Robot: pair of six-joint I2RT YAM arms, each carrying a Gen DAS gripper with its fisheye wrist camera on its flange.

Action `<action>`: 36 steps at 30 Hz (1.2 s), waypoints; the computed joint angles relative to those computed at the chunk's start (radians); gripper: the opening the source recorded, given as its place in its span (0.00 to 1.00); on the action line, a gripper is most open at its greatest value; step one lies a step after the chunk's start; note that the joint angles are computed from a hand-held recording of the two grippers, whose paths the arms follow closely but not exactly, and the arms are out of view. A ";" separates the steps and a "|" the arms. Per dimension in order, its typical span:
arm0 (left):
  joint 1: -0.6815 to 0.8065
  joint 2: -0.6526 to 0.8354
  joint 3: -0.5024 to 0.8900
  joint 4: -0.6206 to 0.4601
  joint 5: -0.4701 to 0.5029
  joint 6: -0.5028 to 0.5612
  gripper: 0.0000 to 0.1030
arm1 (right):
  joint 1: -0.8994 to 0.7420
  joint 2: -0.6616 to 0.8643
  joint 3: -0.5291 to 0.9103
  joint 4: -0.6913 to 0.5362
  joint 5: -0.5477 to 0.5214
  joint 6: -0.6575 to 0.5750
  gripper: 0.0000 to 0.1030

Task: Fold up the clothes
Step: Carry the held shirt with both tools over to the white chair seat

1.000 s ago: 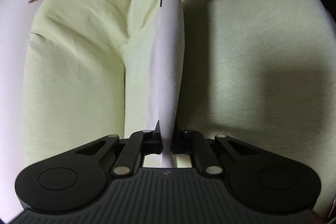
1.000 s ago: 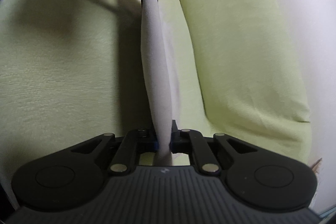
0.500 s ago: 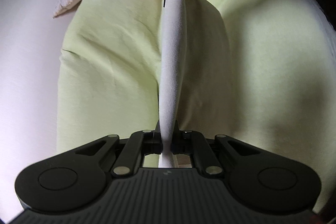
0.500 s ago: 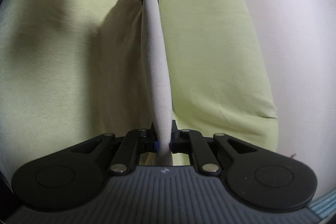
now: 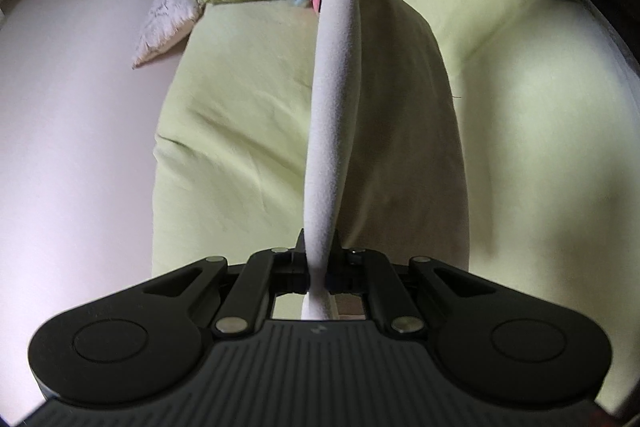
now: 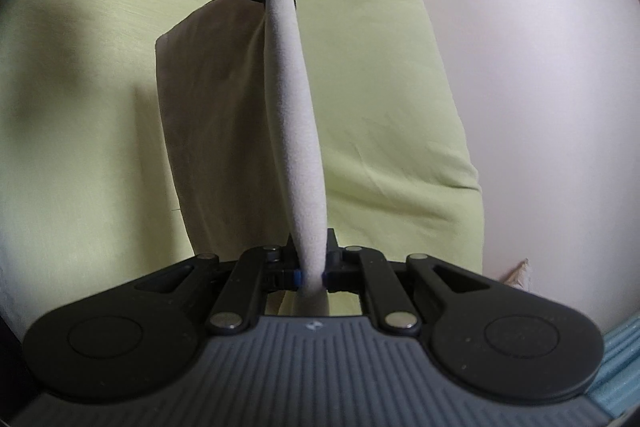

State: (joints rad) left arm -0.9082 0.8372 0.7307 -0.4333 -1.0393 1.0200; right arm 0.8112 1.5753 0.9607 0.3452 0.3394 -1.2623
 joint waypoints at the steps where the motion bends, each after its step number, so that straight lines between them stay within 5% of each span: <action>1: -0.034 0.003 0.009 -0.028 -0.027 -0.028 0.03 | -0.003 -0.024 -0.007 -0.018 0.003 0.002 0.06; 11: -0.112 0.093 0.063 0.077 -0.037 0.036 0.03 | -0.021 -0.224 -0.093 -0.110 0.078 0.022 0.06; 24: -0.129 0.308 0.151 0.341 0.132 0.163 0.04 | -0.098 -0.469 -0.228 -0.234 0.206 0.048 0.06; 36: -0.158 0.475 0.258 0.465 0.244 0.235 0.04 | -0.238 -0.654 -0.262 -0.376 0.216 0.040 0.06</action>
